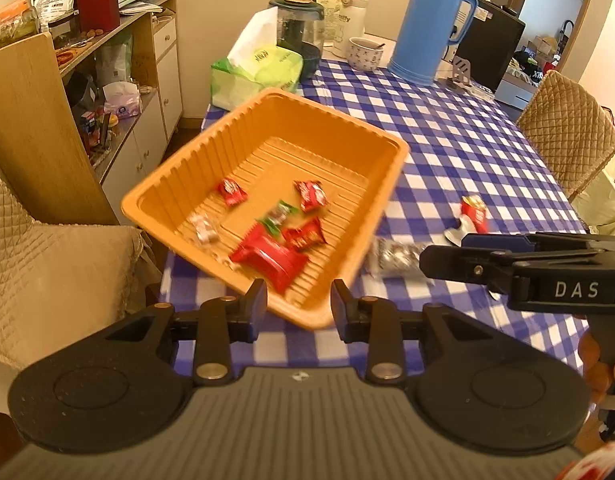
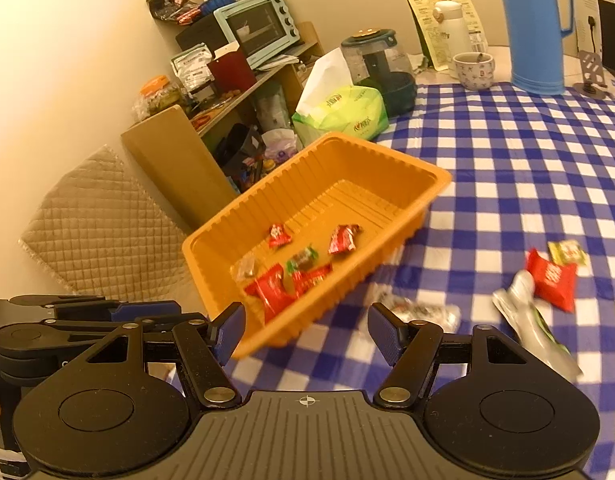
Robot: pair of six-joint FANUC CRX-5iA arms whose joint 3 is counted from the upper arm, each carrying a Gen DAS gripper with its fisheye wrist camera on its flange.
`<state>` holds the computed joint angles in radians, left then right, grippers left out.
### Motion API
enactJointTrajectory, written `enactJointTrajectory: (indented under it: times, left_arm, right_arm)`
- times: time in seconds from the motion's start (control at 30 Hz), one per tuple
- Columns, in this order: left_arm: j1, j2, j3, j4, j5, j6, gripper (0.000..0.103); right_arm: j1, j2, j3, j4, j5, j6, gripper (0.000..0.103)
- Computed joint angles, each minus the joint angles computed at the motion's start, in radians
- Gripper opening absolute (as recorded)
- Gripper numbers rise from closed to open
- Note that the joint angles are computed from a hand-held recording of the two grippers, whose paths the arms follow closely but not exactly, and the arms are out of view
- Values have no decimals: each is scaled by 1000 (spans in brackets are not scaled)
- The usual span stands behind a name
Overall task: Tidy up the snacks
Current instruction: 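Withdraw both open tools from the tray back over the remaining snacks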
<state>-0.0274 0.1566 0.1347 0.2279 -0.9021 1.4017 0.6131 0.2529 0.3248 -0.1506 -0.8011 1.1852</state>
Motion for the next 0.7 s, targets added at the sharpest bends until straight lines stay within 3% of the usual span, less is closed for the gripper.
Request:
enactJointTrajectory:
  times: [0.7]
  left_arm:
    - [-171, -88, -106, -94, 23, 166, 34]
  right_arm:
    - [-47, -252, -286, 3, -30, 45, 68]
